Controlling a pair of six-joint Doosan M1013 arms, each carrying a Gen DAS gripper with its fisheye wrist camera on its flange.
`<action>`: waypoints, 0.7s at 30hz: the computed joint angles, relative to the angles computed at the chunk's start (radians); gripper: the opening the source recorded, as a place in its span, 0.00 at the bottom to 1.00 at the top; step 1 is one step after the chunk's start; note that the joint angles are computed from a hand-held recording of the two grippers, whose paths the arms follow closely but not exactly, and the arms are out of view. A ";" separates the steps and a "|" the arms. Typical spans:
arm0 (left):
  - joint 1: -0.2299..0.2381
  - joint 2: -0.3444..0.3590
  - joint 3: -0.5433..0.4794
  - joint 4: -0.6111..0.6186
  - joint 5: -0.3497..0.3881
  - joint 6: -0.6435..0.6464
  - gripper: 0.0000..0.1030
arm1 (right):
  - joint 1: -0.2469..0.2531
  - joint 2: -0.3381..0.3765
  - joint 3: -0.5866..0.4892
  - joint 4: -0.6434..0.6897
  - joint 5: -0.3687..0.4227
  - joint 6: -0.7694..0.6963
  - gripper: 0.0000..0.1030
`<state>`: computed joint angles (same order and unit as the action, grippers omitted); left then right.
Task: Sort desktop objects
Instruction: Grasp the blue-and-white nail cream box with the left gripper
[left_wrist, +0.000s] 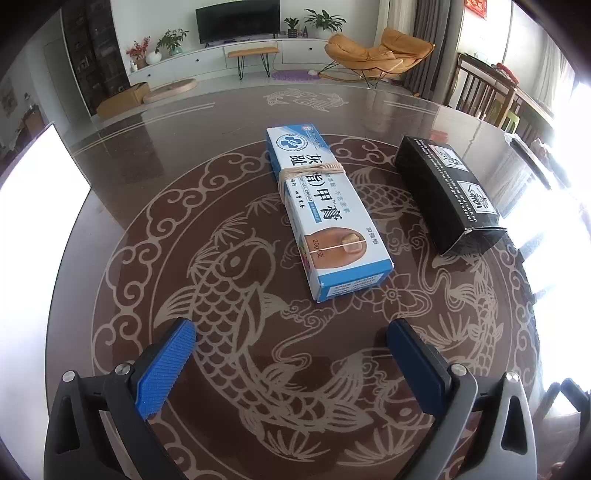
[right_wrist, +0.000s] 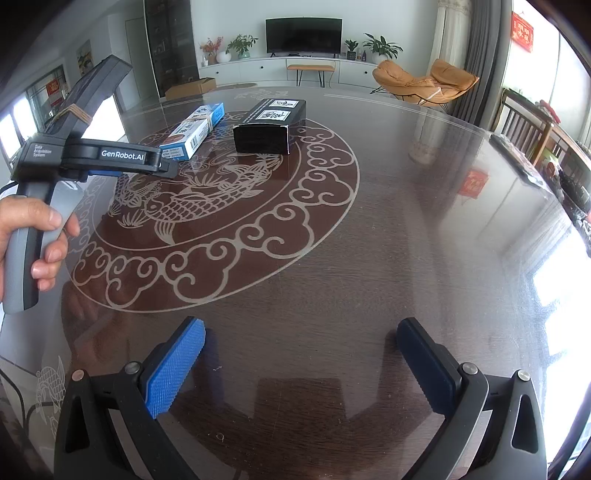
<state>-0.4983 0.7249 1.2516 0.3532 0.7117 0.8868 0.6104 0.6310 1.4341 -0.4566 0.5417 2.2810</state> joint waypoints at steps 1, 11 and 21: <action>0.000 0.001 -0.001 0.005 0.001 -0.010 1.00 | 0.000 0.000 0.001 -0.001 -0.001 0.001 1.00; 0.008 0.114 -0.216 -0.045 0.129 0.036 1.00 | 0.000 0.001 -0.001 -0.001 0.000 0.001 1.00; 0.024 0.141 -0.264 0.029 0.107 -0.023 0.59 | 0.001 0.001 0.000 -0.001 0.000 0.001 1.00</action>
